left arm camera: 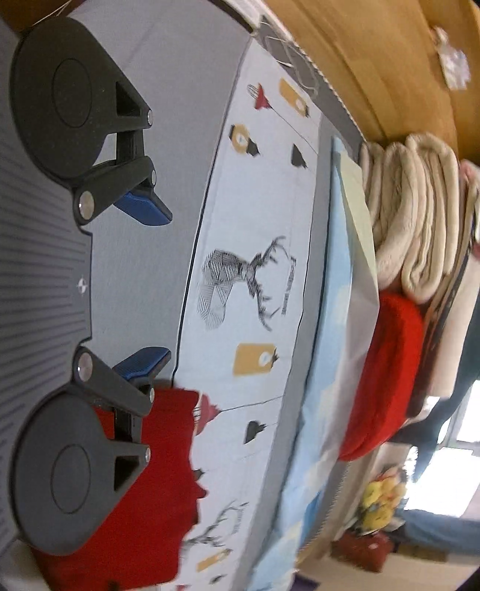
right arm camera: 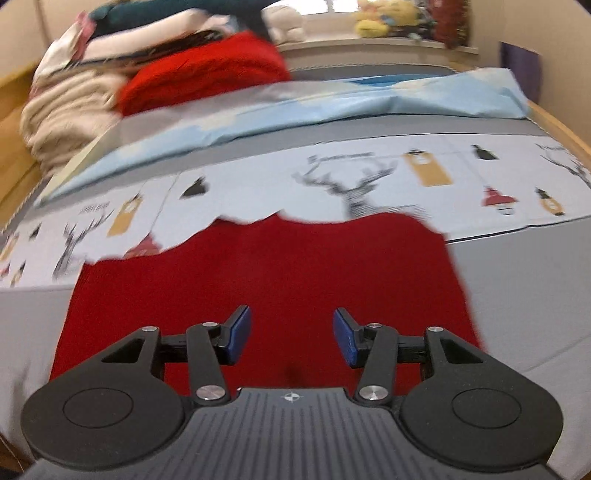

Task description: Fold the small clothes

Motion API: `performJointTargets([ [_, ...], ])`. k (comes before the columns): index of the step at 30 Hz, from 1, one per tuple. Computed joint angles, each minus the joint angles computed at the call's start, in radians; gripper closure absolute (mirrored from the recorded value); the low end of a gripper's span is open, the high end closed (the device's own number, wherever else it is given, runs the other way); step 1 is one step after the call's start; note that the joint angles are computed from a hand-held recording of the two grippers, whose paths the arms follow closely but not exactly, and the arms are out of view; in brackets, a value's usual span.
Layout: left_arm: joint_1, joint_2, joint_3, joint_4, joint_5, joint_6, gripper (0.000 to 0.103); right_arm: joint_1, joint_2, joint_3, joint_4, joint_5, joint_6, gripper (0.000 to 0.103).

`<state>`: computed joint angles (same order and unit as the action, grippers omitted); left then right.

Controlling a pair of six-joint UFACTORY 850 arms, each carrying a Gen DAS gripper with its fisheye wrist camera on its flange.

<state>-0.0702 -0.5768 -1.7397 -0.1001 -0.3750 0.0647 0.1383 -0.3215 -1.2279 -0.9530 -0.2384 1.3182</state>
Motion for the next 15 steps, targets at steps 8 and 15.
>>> performJointTargets([
  [8, 0.085, 0.015, 0.013, -0.067, -0.039, 0.025, 0.025, 0.207, -0.089, -0.042, -0.274, 0.024, 0.218, 0.063],
  [15, 0.13, 0.016, 0.021, -0.07, -0.051, 0.026, 0.025, 0.355, -0.199, -0.14, -0.445, 0.038, 0.168, 0.065],
])
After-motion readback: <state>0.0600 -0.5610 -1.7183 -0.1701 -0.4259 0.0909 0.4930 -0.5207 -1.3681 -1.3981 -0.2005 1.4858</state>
